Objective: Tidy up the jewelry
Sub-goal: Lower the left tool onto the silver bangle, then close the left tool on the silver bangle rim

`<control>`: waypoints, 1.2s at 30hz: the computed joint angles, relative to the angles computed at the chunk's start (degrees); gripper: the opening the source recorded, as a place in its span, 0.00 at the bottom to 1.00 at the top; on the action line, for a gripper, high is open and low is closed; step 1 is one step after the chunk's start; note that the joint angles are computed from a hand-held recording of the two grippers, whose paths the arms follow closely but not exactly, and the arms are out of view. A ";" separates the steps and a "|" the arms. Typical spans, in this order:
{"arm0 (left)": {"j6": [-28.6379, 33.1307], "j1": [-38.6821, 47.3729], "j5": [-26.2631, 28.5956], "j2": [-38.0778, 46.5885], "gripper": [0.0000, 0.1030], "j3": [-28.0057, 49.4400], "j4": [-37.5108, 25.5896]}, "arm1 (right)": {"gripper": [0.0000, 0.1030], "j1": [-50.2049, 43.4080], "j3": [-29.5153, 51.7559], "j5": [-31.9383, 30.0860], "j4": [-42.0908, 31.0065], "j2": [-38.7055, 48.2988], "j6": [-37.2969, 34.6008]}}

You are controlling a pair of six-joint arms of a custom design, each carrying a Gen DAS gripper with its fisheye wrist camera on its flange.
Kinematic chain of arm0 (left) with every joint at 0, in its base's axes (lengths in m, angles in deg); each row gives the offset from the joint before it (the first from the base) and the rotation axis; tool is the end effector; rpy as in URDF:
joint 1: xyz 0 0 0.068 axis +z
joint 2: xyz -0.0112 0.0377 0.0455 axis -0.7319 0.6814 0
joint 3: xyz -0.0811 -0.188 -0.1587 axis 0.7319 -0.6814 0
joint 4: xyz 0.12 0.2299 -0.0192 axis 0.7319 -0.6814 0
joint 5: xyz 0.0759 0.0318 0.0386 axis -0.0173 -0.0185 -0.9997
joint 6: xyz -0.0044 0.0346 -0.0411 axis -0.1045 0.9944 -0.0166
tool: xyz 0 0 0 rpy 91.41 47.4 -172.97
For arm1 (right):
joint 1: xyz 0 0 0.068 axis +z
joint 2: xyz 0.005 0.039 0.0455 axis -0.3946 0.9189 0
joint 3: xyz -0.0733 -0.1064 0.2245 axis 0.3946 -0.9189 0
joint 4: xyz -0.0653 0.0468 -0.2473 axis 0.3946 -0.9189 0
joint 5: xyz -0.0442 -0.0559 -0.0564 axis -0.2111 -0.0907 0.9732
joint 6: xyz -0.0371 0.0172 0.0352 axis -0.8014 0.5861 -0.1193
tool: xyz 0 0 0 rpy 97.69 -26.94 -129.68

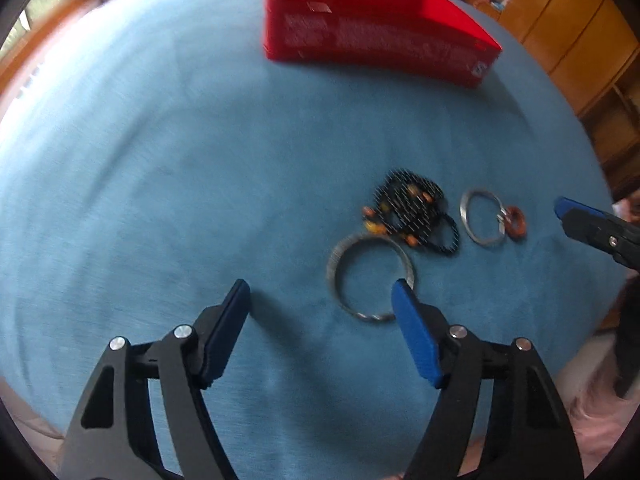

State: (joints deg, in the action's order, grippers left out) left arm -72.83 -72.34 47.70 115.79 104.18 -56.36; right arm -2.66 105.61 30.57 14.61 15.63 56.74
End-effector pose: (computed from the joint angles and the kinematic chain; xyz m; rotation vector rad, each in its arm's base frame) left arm 0.2178 -0.1020 0.1845 -0.1534 2.8031 -0.2151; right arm 0.2485 0.1111 0.2244 -0.5193 2.6219 0.8005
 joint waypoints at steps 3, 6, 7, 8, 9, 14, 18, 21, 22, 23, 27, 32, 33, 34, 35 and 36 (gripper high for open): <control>-0.29 0.69 0.84 0.09 0.66 0.03 0.27 | 0.58 -0.06 -0.01 -0.14 0.23 0.25 0.10; -1.18 0.88 0.16 0.33 0.55 0.47 -0.54 | 0.58 -0.02 0.03 -0.32 0.27 0.52 0.06; -1.37 0.67 -0.16 0.42 0.52 0.65 -0.89 | 0.58 -0.04 0.01 -0.36 0.30 0.57 0.13; -1.36 0.56 -0.42 0.46 0.48 0.80 -1.23 | 0.58 -0.10 0.00 -0.46 0.32 0.66 0.15; -1.57 -0.19 -1.81 1.00 0.42 1.35 -2.01 | 0.58 -0.13 0.07 -0.52 0.26 0.68 0.16; -1.89 -1.73 -5.28 1.85 0.24 2.18 -3.80 | 0.58 -0.17 0.15 -0.63 0.13 0.48 0.24; -0.87 0.60 -4.29 0.86 0.06 1.98 -4.45 | 0.58 0.00 0.06 -0.37 0.22 0.35 0.41; -0.84 1.89 -5.90 -0.46 0.06 1.45 -4.69 | 0.58 0.12 0.00 -0.32 0.45 0.51 0.53; -0.70 2.26 -5.90 -0.83 0.06 1.26 -4.58 | 0.58 0.18 -0.01 -0.25 0.49 0.57 0.55; -0.16 2.40 -5.24 -0.85 0.08 1.33 -4.76 | 0.58 0.18 0.02 -0.23 0.45 0.67 0.52; -0.40 0.95 -5.14 -2.00 0.36 0.93 -5.82 | 0.58 0.36 0.42 0.05 0.20 1.13 0.46; -4.30 -4.25 -8.64 -0.41 0.32 0.47 -4.82 | 0.58 1.40 0.66 0.29 0.41 1.57 0.36; -4.77 -4.97 -9.24 -0.10 0.24 0.51 -4.49 | 0.57 1.60 0.77 0.34 0.56 1.91 0.41; -5.13 -5.32 -9.27 0.58 0.20 0.84 -4.00 | 0.55 1.73 0.92 0.35 0.63 2.22 0.45; -5.40 -5.49 -9.26 0.72 0.10 0.84 -3.69 | 0.53 1.86 1.28 0.31 0.68 2.83 0.46; -5.41 -5.37 -8.89 0.67 0.03 0.66 -3.18 | 0.47 1.84 1.73 0.09 0.63 3.60 0.44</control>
State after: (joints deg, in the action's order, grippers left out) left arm -78.24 -77.71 38.80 116.46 104.84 -59.54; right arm -0.82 107.35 30.66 15.24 19.23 57.18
